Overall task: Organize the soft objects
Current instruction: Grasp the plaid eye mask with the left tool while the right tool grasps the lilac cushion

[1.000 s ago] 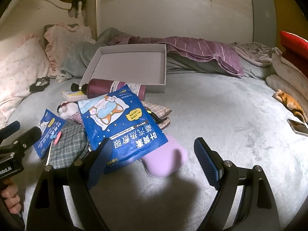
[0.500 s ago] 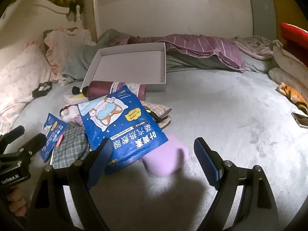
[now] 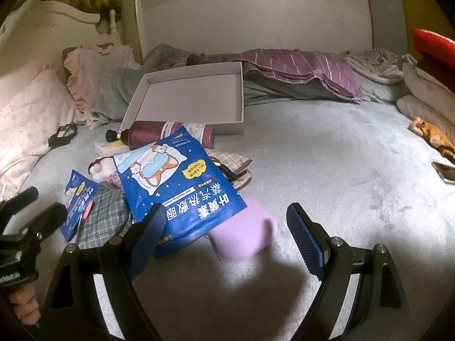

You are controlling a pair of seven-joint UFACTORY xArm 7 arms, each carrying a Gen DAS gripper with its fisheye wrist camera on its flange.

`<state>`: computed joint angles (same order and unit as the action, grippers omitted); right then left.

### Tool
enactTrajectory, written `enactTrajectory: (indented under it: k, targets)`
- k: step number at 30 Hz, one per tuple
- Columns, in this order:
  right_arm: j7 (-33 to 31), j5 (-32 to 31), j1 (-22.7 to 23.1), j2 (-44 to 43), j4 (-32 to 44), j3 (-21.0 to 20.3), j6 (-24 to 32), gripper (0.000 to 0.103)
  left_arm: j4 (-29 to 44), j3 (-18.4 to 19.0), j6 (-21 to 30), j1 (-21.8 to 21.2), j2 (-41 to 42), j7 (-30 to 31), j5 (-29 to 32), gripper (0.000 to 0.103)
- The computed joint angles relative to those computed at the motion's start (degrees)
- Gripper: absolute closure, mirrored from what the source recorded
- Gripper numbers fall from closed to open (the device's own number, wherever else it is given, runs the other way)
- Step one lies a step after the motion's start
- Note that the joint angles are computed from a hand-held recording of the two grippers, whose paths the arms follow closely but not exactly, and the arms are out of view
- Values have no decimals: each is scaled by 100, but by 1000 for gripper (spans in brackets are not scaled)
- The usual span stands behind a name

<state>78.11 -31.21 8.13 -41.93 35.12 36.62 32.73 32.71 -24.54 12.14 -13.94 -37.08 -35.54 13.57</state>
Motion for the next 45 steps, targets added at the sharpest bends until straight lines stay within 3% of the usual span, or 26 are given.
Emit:
enactTrajectory:
  k: [3, 9, 13, 16, 22, 25, 27, 30, 39, 45]
  targets:
    - [44, 114, 81, -70, -135, -154, -117, 16, 116, 483, 28, -666, 340, 336, -384, 0]
    - [-152, 442, 258, 43, -248, -471, -236, 25, 549, 603, 452, -975, 936, 671, -644, 8]
    - [-578, 950, 635, 291, -361, -1034, -335, 29, 989, 819, 974, -1236, 1504, 910, -1028, 29]
    - [-919, 1344, 862, 438, -472, -1396, -558, 34, 1195, 725, 1247, -1100, 1755, 665, -997, 49]
    - [-1132, 1528, 753, 431, -560, -1354, -877, 49, 1183, 825, 1206, -1196, 1769, 690, -1120, 66]
    - [-1105, 1694, 771, 204, -761, -1371, -1050, 57, 1113, 866, 1281, -1296, 1623, 848, -1187, 68]
    - [-1058, 1806, 784, -8, -887, -1362, -1098, 73, 1066, 919, 1381, -1387, 1492, 990, -1300, 69]
    - [-1030, 2034, 899, -339, -1110, -1409, -1221, 81, 1012, 863, 1535, -1396, 1323, 1069, -1299, 69]
    - [-1093, 2350, 1083, -1265, -1186, -1361, -485, 85, 856, 771, 1654, -1436, 700, 1192, -1264, 69]
    - [-1130, 2262, 786, -1740, -954, -1272, -61, 85, 976, 977, 1610, -1615, 480, 1662, -1488, 69]
